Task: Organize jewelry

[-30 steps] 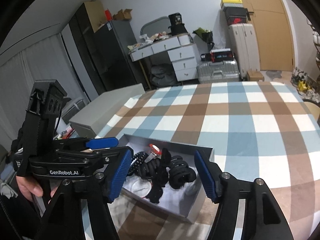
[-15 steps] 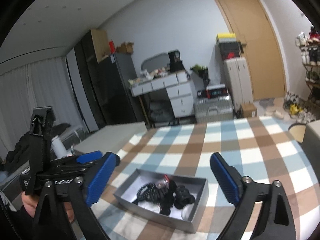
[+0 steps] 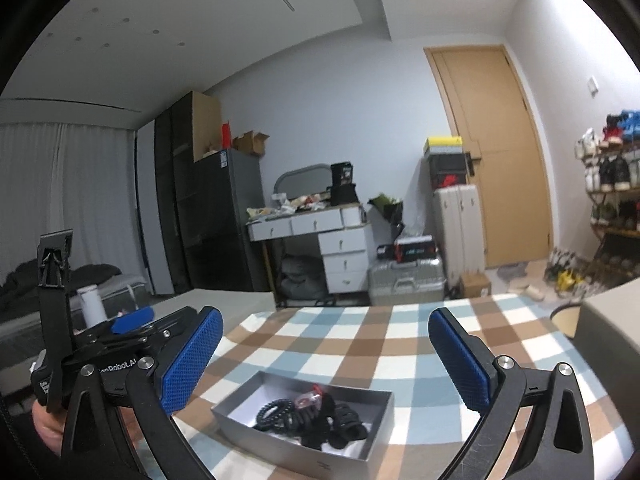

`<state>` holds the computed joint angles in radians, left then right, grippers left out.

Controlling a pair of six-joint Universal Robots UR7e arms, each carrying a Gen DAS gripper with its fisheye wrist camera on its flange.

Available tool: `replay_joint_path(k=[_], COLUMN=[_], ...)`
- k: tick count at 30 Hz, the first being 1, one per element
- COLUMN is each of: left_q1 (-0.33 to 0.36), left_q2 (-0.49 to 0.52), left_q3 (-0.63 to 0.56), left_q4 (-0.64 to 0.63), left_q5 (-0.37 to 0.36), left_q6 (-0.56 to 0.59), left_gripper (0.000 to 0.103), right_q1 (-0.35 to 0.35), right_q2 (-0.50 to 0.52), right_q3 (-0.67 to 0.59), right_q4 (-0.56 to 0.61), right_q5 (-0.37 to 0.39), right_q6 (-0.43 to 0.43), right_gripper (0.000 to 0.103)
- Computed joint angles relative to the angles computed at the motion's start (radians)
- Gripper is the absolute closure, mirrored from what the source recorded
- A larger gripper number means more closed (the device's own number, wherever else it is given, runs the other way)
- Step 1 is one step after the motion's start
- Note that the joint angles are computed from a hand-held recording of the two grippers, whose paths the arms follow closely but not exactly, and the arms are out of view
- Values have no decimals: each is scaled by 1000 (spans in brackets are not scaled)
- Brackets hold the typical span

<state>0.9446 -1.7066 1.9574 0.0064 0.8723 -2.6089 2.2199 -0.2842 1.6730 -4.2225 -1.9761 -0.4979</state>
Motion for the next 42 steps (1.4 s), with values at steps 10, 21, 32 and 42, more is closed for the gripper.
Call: replay_joint_path(k=[10,21,32,42], left_q1=[23,-2,-14,-22], left_q2=[-10,-15,18,19], left_q3=[44,71,39,45], left_q4=[-60,-61,31,24], left_q5=[-31,-83,-132,-136], left_q6=[59,75,16,18], left_gripper=[1,1,1,1], right_q1=[-11,-15,-18,-24], right_q2=[56,93,86,73], right_q3=[-17,-43,-66,-49], right_q4=[-41,-9,113,121], right_q5=[-61,-89,-173,-164], right_q6=[-80,-137,-68,-61], right_gripper=[0,0,0,0])
